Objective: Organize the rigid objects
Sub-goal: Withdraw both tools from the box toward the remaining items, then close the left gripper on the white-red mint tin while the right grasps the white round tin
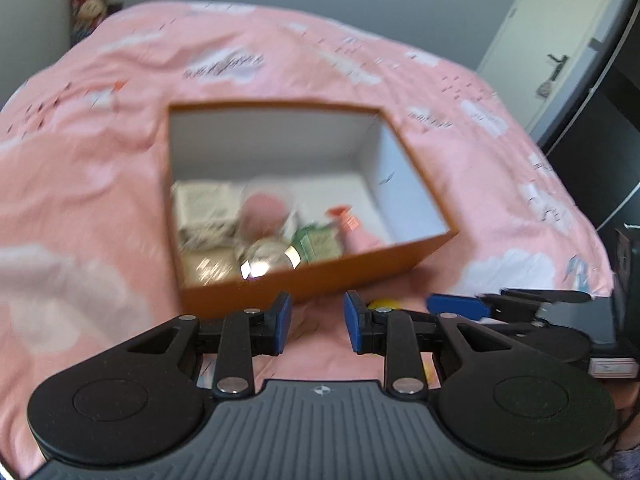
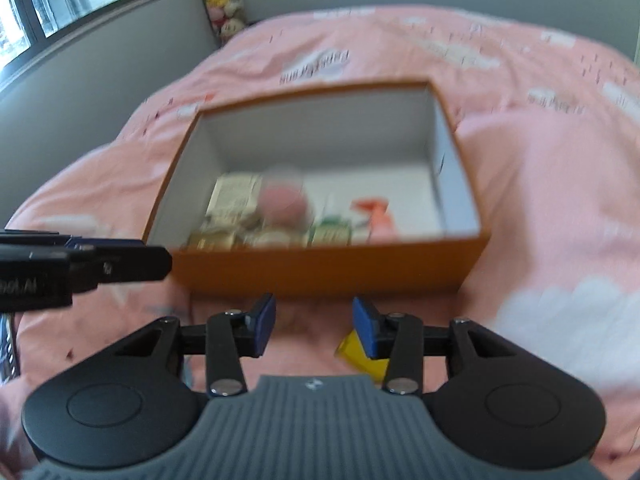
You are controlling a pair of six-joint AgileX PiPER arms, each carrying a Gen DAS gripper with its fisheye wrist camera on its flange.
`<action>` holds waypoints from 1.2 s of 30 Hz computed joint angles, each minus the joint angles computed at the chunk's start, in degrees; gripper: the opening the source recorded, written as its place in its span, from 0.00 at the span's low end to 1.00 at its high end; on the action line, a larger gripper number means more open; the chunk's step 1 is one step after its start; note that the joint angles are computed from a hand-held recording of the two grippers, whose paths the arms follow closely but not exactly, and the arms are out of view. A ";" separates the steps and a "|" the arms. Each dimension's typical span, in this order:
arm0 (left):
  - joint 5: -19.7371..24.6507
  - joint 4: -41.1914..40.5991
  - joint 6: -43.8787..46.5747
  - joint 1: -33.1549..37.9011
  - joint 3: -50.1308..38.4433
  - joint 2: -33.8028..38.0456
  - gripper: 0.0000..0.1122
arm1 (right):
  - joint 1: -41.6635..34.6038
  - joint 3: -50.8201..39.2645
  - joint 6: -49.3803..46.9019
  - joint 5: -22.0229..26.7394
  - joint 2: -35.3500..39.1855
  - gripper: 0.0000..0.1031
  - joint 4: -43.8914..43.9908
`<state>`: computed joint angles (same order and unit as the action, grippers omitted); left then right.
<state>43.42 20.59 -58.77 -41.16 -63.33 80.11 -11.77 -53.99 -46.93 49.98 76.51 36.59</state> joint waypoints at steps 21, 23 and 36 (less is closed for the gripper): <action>-1.04 -27.81 16.11 3.82 14.71 -2.07 0.52 | 5.85 3.96 3.40 7.99 4.57 0.48 -6.14; -1.17 -28.62 17.46 3.67 14.17 -0.47 0.52 | 6.30 3.94 3.60 7.94 5.35 0.48 -6.18; -3.62 -26.76 17.14 1.51 13.89 -0.21 0.18 | 11.67 3.92 8.89 5.34 6.41 0.49 -13.37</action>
